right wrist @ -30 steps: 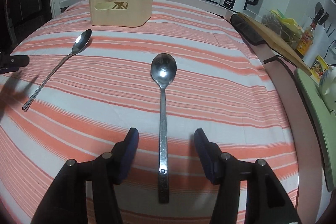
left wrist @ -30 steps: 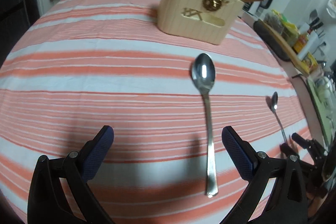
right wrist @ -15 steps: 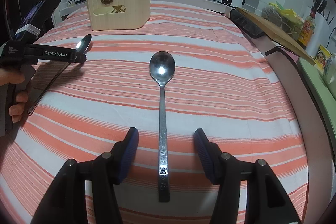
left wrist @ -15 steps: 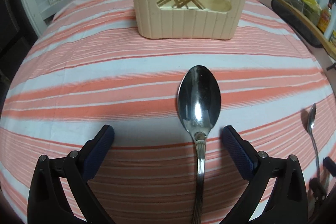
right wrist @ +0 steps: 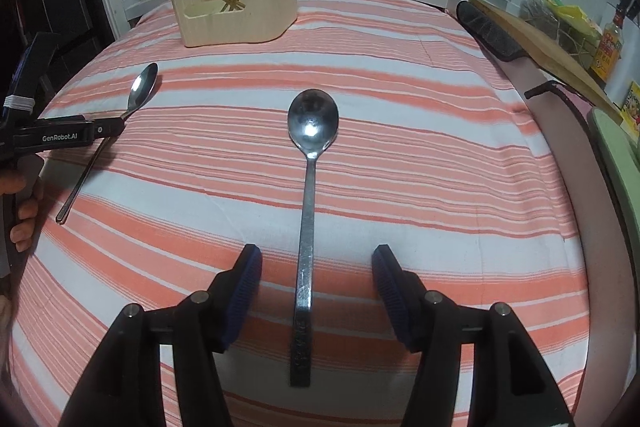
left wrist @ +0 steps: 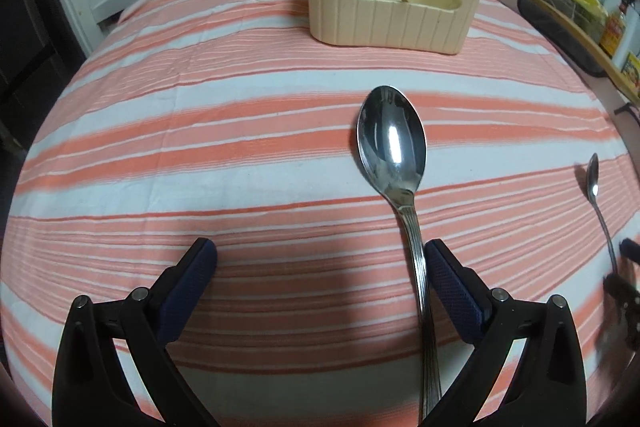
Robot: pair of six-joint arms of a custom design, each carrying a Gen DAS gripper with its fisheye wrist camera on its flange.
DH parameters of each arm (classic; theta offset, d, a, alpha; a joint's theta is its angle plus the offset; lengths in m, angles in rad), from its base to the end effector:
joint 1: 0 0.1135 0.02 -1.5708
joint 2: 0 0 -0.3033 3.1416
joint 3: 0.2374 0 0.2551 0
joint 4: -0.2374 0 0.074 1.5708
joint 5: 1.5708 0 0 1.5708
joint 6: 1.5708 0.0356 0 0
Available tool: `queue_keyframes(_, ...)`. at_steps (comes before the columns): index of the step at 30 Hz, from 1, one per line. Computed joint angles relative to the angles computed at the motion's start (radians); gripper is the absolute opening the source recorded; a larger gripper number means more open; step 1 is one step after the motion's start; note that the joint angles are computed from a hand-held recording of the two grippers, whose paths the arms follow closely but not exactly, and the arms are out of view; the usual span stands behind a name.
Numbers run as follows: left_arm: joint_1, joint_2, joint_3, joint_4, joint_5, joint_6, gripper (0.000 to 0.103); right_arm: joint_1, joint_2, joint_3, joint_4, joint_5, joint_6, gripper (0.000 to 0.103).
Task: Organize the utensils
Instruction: 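Close the right tool on one spoon while the left tool closes on the other spoon, then carry both held spoons to the cream box and drop them in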
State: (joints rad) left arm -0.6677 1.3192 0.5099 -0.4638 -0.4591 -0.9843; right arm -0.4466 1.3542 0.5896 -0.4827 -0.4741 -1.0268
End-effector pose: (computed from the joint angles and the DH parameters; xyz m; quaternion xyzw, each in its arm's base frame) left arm 0.1590 -0.1053 0.1679 -0.1851 0.9456 0.0463 0.2633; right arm 0.1954 -0.0756 0.1812 -0.3107 0.9084 0.0665 0.2717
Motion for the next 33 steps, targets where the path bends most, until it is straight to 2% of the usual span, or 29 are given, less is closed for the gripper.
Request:
queue_keyframes(6, 0.079, 0.035, 0.027, 0.029, 0.040, 0.073, 0.103, 0.185, 0.060, 0.041, 0.081, 0.067, 0.153, 0.064)
queue_keyframes(13, 0.159, 0.130, 0.108, 0.064, 0.084, 0.153, 0.102, 0.281, 0.141, 0.054, 0.239, 0.072, 0.320, 0.065)
queue_keyframes(15, 0.156, 0.125, 0.107, 0.078, 0.077, 0.164, 0.095, 0.290, 0.155, 0.056, 0.269, 0.071, 0.351, 0.065)
queue_keyframes(17, 0.132, 0.108, 0.095, 0.093, 0.053, 0.167, 0.076, 0.298, 0.165, 0.058, 0.295, 0.076, 0.384, 0.063)
queue_keyframes(18, 0.116, 0.099, 0.089, 0.105, 0.042, 0.166, 0.069, 0.299, 0.167, 0.057, 0.314, 0.081, 0.401, 0.058)
queue_keyframes(19, 0.103, 0.090, 0.082, 0.116, 0.030, 0.167, 0.054, 0.300, 0.169, 0.054, 0.333, 0.083, 0.415, 0.039)
queue_keyframes(20, 0.094, 0.081, 0.073, 0.127, 0.021, 0.170, 0.042, 0.298, 0.176, 0.059, 0.336, 0.078, 0.424, 0.036)
queue_keyframes(21, 0.088, 0.076, 0.070, 0.127, 0.016, 0.163, 0.042, 0.297, 0.181, 0.062, 0.340, 0.071, 0.432, 0.036)
queue_keyframes(24, 0.085, 0.007, 0.030, 0.140, 0.030, 0.137, 0.042, 0.277, 0.179, 0.077, 0.305, 0.010, 0.424, 0.036)
queue_keyframes(27, 0.033, -0.078, 0.015, 0.094, -0.010, 0.089, 0.042, 0.233, 0.125, 0.085, 0.236, -0.088, 0.392, 0.036)
queue_keyframes(33, -0.203, -0.222, 0.081, -0.147, -0.175, -0.084, 0.042, 0.127, -0.004, 0.125, 0.012, -0.267, 0.275, 0.036)
